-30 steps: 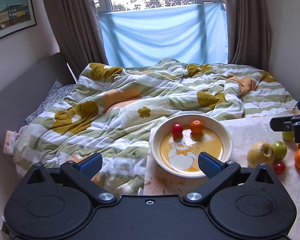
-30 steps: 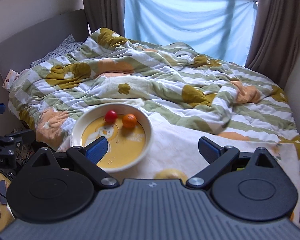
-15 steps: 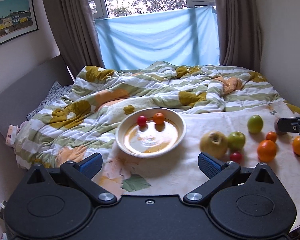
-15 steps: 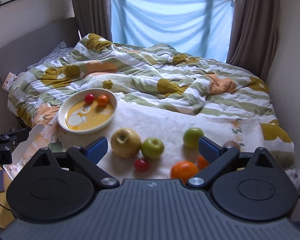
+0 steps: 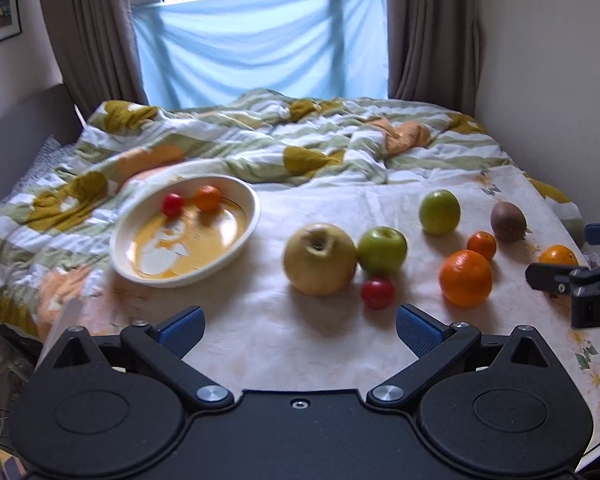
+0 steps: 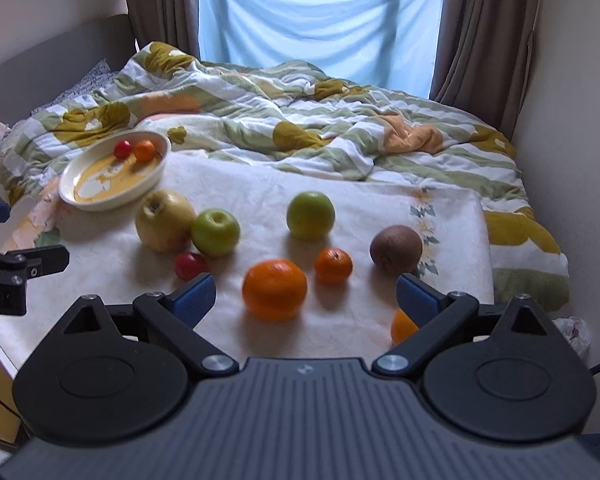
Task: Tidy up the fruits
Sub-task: 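Move both tools back toward the remaining fruit on the table, then grasp another red cherry tomato with the left tool while the right tool grasps a large orange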
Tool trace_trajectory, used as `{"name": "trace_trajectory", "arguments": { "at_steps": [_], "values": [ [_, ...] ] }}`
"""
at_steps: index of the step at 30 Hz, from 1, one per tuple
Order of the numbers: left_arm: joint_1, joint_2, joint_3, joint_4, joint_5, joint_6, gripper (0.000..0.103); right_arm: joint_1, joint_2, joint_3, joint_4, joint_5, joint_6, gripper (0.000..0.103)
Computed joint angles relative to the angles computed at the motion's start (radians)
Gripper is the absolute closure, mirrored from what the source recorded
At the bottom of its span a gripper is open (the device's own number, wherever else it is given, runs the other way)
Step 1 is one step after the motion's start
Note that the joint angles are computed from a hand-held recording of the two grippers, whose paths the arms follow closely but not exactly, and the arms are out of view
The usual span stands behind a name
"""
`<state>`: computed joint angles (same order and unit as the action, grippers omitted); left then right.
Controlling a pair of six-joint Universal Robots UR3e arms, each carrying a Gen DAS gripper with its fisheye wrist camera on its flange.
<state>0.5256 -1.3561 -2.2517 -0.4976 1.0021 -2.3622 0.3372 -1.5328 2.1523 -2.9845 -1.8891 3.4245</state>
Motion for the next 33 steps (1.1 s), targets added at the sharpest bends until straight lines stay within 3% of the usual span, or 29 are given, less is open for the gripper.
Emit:
{"name": "trace_trajectory", "arguments": {
  "at_steps": [5,11,13,24,33],
  "values": [
    [-0.116,-0.173,0.069,0.085,0.064,-0.082,0.002,-0.048,0.076,0.075,-0.144,0.060,-0.058,0.000],
    [-0.213,-0.339,0.176,0.102,0.116,-0.152,0.013,-0.085,0.204,0.066,-0.259,0.124,-0.102,0.000],
    [-0.238,-0.376,0.205,0.095,0.129,-0.166,0.023,-0.092,0.244,0.054,-0.287,0.142,-0.113,0.000],
    [-0.321,-0.514,0.343,0.019,0.167,-0.205,0.058,-0.126,0.356,-0.008,-0.314,0.216,-0.171,0.005],
    [-0.329,-0.534,0.371,0.013,0.169,-0.193,0.068,-0.140,0.382,-0.040,-0.286,0.248,-0.181,0.012]
  ]
}}
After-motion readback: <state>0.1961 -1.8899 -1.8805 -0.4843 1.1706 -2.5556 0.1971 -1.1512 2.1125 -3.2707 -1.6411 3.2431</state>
